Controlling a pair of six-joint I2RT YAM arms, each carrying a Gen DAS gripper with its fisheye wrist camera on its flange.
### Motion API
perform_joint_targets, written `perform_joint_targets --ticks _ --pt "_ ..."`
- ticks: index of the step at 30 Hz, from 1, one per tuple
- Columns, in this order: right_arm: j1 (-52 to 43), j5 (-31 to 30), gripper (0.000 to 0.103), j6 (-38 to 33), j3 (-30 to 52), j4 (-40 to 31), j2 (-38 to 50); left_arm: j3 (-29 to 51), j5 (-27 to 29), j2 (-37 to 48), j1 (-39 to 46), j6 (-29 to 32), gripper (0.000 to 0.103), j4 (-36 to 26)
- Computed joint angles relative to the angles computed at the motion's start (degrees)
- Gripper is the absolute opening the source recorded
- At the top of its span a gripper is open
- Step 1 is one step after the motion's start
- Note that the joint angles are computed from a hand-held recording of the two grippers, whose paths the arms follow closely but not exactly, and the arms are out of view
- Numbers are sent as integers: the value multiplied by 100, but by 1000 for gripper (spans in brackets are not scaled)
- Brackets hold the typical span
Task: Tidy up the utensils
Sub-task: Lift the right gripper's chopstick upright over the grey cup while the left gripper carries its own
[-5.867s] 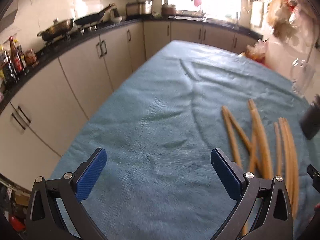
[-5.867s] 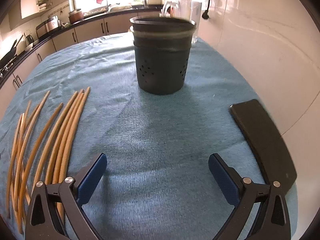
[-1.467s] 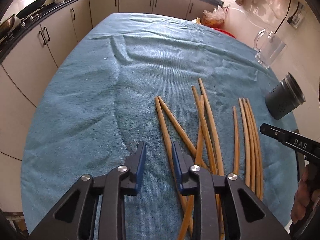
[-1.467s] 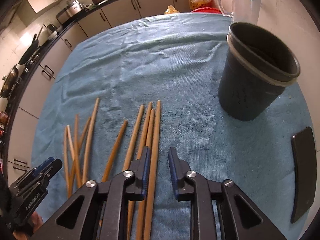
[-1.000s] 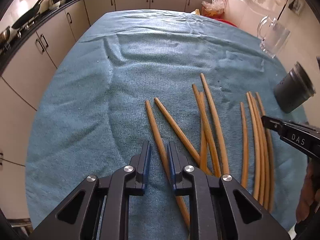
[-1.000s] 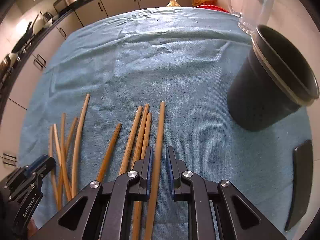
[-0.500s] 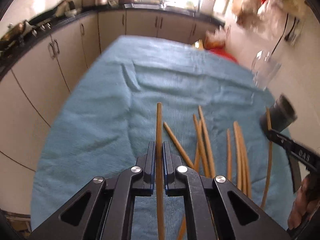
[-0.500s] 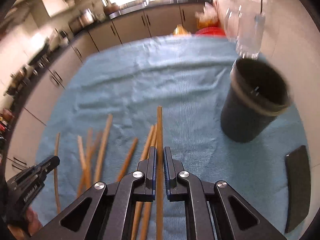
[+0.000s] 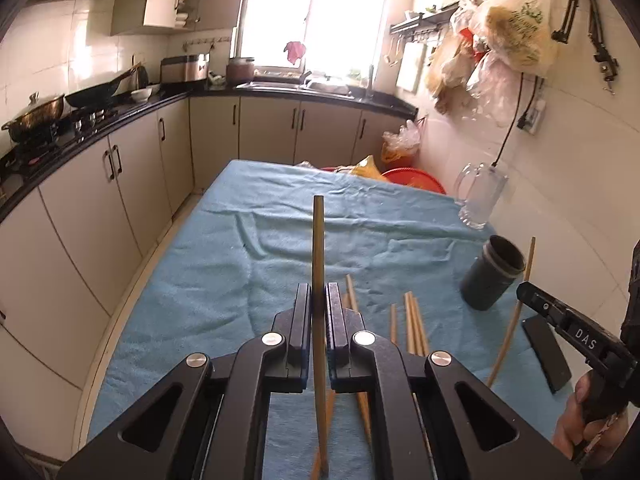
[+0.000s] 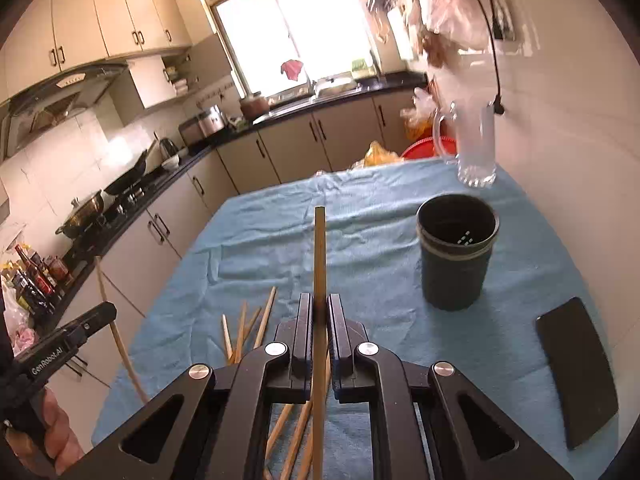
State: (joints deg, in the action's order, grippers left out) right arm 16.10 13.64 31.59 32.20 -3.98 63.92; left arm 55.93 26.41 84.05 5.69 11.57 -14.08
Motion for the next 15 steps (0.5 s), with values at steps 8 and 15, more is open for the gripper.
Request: perform_joint_targets --ticks 8,15 --pt "-5 158 7 -41 -226 -91 -781 -86 28 -363 -126 -60 6 -77" --pt "-393 -64 7 -78 -364 -152 -1248 48 -80 -430 -440 -127 6 -178"
